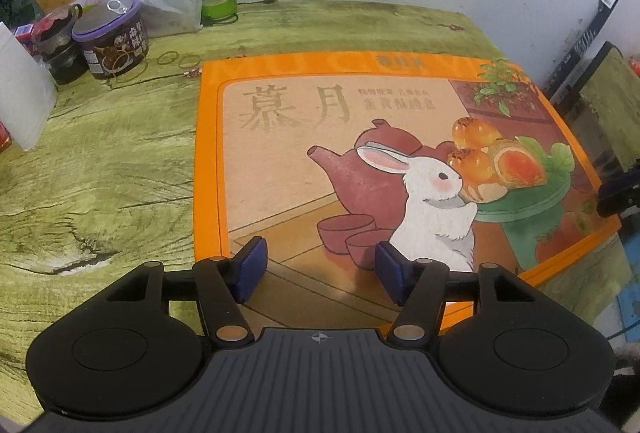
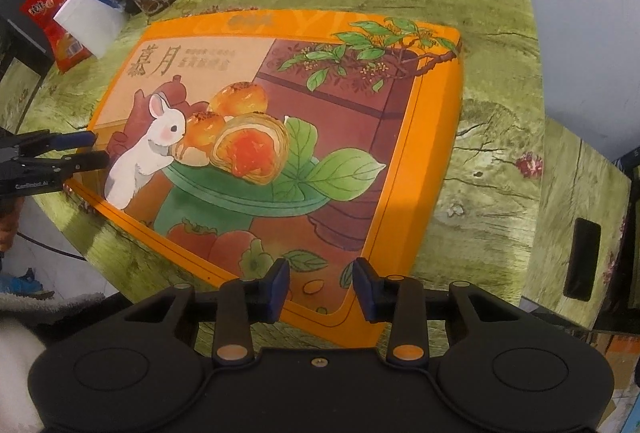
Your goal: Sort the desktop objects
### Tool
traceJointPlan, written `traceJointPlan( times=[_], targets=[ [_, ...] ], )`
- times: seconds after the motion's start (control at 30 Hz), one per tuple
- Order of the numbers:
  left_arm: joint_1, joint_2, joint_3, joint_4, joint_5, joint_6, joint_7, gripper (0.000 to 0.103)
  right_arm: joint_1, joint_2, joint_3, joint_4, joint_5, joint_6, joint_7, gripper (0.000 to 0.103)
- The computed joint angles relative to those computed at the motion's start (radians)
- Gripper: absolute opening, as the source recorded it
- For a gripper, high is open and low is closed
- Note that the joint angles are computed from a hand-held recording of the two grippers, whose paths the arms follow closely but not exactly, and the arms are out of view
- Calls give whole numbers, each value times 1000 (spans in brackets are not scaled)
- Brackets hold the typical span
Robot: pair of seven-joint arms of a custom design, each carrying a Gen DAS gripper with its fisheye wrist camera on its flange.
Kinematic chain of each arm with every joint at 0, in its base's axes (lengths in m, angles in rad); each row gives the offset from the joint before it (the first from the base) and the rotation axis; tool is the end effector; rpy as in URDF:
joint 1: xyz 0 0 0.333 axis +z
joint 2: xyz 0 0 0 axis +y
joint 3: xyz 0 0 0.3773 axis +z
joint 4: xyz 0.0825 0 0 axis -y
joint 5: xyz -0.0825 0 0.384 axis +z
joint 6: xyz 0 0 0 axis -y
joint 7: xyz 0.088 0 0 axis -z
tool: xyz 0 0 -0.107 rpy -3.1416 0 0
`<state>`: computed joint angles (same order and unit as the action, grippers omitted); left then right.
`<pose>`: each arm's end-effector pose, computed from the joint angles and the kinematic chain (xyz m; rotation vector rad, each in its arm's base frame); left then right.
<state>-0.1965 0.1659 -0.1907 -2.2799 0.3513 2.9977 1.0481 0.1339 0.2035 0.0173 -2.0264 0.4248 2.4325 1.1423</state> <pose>0.5298 -0.2387 0.4043 -1.7689 2.1341 -0.6892 0.6119 0.0939 0.4290 -2.2179 1.6660 0.0405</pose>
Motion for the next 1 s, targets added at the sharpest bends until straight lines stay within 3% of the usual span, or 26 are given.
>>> traceJointPlan(
  times=[0.43,0.6,0.83,0.9,1.0],
  targets=[
    [-32,8,34,6,95,14,-67,67,1,-6,6,-34,39,60,-23,34],
    [40,-16,-32,-22,-26,44,34,64,-4,-15,4,-34,59,54,-10,34],
    [20,-72,-12,-73,12,21,106,60,21,-89,-7,-117,-70,113,2,33],
    [-3,-69,6,-72,81,-10,77,59,34,-98,-10,-145,-134,135,31,29],
    [-21,-68,31,-76,180,5,-2,60,44,-96,-10,-171,-188,165,68,29]
  ],
)
